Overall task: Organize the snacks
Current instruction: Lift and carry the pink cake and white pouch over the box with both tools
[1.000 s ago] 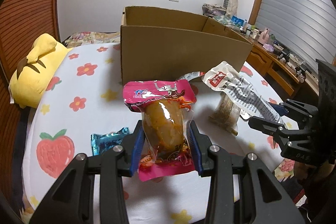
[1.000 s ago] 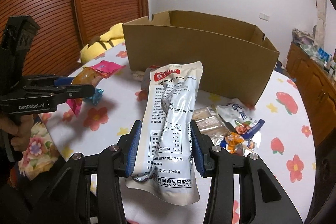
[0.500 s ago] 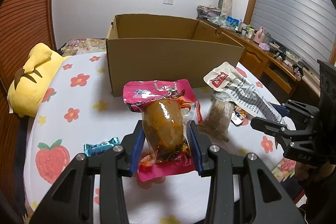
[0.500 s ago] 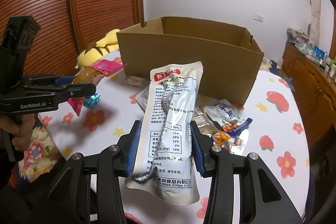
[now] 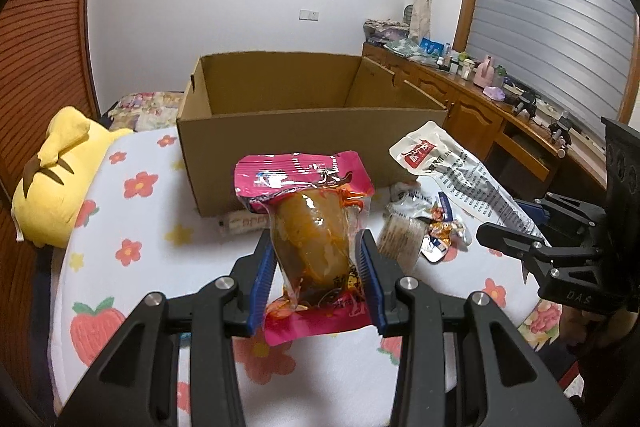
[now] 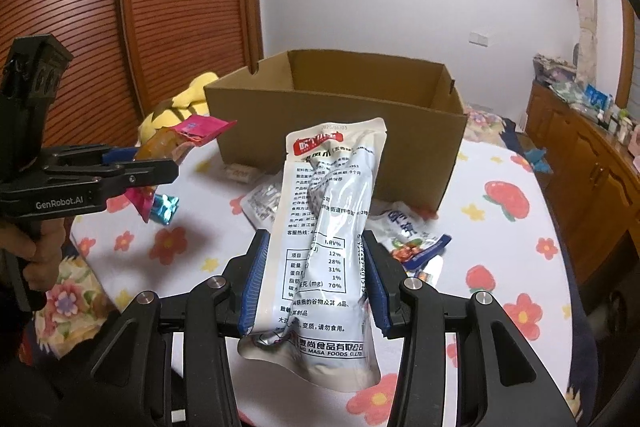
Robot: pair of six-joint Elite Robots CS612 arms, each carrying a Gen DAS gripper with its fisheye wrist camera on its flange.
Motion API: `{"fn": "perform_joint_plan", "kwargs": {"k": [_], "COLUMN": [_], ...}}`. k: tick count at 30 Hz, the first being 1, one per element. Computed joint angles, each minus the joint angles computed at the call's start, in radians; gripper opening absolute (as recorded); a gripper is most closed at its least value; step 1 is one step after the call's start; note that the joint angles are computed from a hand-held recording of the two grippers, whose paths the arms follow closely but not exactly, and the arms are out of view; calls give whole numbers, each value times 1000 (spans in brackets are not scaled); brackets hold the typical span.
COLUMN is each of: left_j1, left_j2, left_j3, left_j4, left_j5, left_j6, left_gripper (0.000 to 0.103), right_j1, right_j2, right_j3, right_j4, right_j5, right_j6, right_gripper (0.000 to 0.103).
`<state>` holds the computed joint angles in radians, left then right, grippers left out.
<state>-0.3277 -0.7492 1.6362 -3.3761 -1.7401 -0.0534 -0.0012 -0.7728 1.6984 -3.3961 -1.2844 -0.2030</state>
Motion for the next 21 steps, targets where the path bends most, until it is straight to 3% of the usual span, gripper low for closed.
{"fn": "perform_joint_plan", "kwargs": {"k": [9, 21], "left_j1": [-4, 2], "left_j2": [-4, 37], "left_j3": [-34, -190], "left_j4": [-1, 102], "left_j5": [-3, -7], "left_j6": [31, 55], "left_gripper": [39, 39], "right_j1": [-6, -6], "right_j2": [-5, 32], "right_j3": [-22, -164], "right_j4": [-10, 50], "right_j5": [-1, 8], "right_j6": [3, -39], "right_gripper": [45, 45]}}
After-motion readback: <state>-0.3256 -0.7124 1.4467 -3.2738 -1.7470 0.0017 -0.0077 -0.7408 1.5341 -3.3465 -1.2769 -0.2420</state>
